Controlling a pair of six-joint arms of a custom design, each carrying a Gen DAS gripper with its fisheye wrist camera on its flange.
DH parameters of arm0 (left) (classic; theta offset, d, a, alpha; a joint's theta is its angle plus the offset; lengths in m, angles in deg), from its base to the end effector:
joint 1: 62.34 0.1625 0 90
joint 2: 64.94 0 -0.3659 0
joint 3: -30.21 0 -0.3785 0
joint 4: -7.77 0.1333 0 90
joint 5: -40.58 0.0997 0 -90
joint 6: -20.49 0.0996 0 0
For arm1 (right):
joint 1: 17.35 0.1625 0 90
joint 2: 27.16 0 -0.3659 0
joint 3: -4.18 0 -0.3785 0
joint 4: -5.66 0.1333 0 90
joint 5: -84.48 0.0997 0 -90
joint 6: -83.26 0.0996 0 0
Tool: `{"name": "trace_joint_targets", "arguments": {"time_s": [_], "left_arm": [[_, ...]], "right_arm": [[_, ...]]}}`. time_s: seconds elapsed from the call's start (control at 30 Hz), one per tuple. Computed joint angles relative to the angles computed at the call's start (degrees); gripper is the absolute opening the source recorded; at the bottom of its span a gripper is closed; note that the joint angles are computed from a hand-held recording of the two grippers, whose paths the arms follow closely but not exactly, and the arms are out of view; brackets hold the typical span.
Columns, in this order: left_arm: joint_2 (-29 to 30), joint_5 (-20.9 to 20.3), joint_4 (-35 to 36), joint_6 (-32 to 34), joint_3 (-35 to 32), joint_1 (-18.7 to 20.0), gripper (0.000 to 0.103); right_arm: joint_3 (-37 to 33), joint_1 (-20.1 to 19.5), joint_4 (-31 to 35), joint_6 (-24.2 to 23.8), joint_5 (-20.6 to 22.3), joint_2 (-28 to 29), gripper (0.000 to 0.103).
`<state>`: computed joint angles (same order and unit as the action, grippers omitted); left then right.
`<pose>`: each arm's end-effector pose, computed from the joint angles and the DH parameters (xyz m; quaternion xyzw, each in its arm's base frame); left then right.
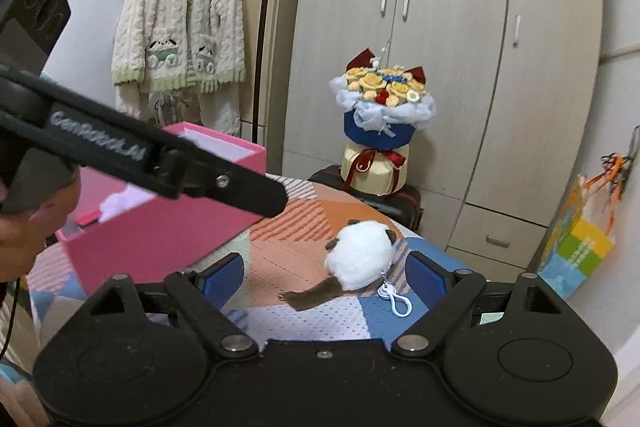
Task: Organize soft objects
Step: 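Lower the left gripper onto the white-brown plush toy and close on it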
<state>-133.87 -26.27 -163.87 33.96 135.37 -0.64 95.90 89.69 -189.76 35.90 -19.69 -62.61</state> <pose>-0.1194 -0.5855 0.2869 0.2498 0.8720 -0.3989 0.1348 0.2936 -0.5862 0.0722 0.4375 -0.7910 0.3690 0.2162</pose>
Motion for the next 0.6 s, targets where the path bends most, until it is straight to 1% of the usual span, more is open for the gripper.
{"name": "trace_joint_targets", "arguments": {"time_s": [0.13,0.2,0.27,0.37,0.47,0.57,0.6], "left_arm": [[5.97,-0.31,1.14,-1.97,-5.33,2.07,0.067],[8.3,-0.03,1.58,-2.95,-7.26,2.96,0.067],[10.77,0.55,0.83,-3.21,-9.12,3.66,0.067],[14.71,3.76,-2.03,-2.92,-11.76,3.88,0.066],[18.45,5.82,-5.33,-2.88,-14.69,4.27,0.066],[20.47,5.78,-2.87,-4.97,-17.83,5.05,0.065],[20.91,6.19,-2.26,-5.49,-18.49,5.15,0.062]], "right_arm": [[-5.05,-3.05,5.38,-1.02,3.81,2.15,0.09],[-8.6,-4.26,8.21,-1.58,4.98,4.01,0.09],[-11.99,-5.19,11.05,-2.25,5.56,5.87,0.09],[-17.34,-6.57,15.27,-3.92,6.25,8.88,0.09],[-22.65,-7.58,19.02,-4.48,6.89,11.86,0.091],[-28.33,-8.29,23.82,-4.39,7.27,14.81,0.091],[-30.13,-8.49,25.88,-4.06,7.5,15.6,0.091]]}}
